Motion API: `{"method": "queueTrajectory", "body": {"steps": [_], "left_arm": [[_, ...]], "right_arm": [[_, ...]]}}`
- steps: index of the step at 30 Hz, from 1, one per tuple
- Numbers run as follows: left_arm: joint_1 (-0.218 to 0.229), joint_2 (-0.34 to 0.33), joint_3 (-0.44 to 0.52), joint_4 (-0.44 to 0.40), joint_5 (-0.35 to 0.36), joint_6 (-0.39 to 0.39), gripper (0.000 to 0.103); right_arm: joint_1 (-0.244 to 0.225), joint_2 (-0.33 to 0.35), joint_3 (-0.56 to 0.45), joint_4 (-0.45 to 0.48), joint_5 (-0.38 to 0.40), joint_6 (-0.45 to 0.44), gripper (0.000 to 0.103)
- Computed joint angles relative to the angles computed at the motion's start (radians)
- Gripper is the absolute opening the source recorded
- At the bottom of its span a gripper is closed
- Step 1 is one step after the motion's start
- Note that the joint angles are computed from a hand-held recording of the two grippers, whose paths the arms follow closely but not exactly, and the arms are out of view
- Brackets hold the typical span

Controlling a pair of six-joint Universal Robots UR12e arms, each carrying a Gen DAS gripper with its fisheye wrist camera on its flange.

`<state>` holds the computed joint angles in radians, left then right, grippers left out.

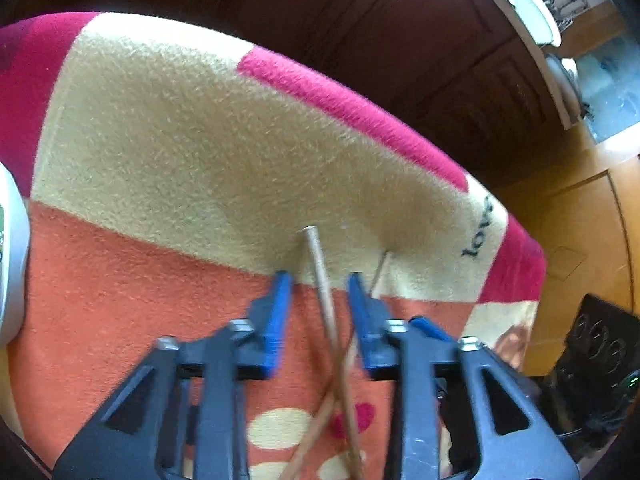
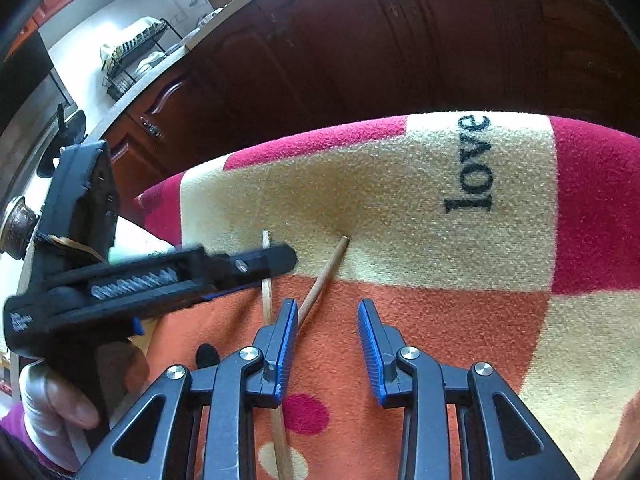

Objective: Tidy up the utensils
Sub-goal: 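Grasp one wooden chopstick with the left tool while the right tool grasps the other, then lift both wooden chopsticks and insert them into the jar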

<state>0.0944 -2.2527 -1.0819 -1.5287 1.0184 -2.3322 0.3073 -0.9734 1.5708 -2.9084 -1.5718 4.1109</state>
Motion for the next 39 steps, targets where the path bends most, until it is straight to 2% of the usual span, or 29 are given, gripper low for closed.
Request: {"method": "queueTrajectory", "body": {"steps": [1, 3, 8, 11, 13, 14, 16, 22, 28, 31, 39], "left_arm": [[0.004, -0.003, 0.003, -0.002, -0.002, 0.003, 0.010], [0.013, -0.017, 0.029, -0.038, -0.018, 0.003, 0.010], [0.039, -0.030, 0.067, -0.067, -0.028, 0.019, 0.009], [0.046, -0.036, 0.089, -0.090, -0.019, 0.037, 0.010], [0.052, -0.034, 0.091, -0.098, -0.019, 0.050, 0.010], [0.056, -0.033, 0.093, -0.103, -0.019, 0.059, 0.010], [0.062, -0.025, 0.088, -0.105, -0.019, 0.082, 0.010], [0.084, 0.033, 0.030, -0.100, -0.062, 0.164, 0.009], [0.122, 0.072, 0.020, -0.177, -0.119, 0.274, 0.008], [0.145, 0.087, 0.026, -0.216, -0.143, 0.326, 0.007], [0.202, 0.122, 0.025, -0.258, -0.209, 0.410, 0.004]], "right_arm": [[-0.001, 0.002, -0.002, -0.004, 0.003, -0.001, 0.031], [-0.003, 0.007, -0.009, -0.004, 0.011, -0.004, 0.031], [-0.006, 0.028, -0.048, 0.029, 0.032, -0.015, 0.031], [-0.008, 0.041, -0.081, 0.095, 0.029, -0.008, 0.025], [-0.010, 0.053, -0.100, 0.118, 0.033, -0.002, 0.014], [-0.009, 0.057, -0.106, 0.124, 0.030, -0.004, 0.014], [-0.005, 0.056, -0.106, 0.116, 0.017, -0.010, 0.014], [0.022, 0.005, -0.056, 0.003, -0.061, -0.032, 0.011], [0.055, -0.045, -0.046, -0.024, -0.142, -0.104, 0.009], [0.071, -0.059, -0.045, -0.068, -0.161, -0.128, 0.007], [0.108, -0.066, -0.091, -0.064, -0.214, -0.203, 0.005]]}}
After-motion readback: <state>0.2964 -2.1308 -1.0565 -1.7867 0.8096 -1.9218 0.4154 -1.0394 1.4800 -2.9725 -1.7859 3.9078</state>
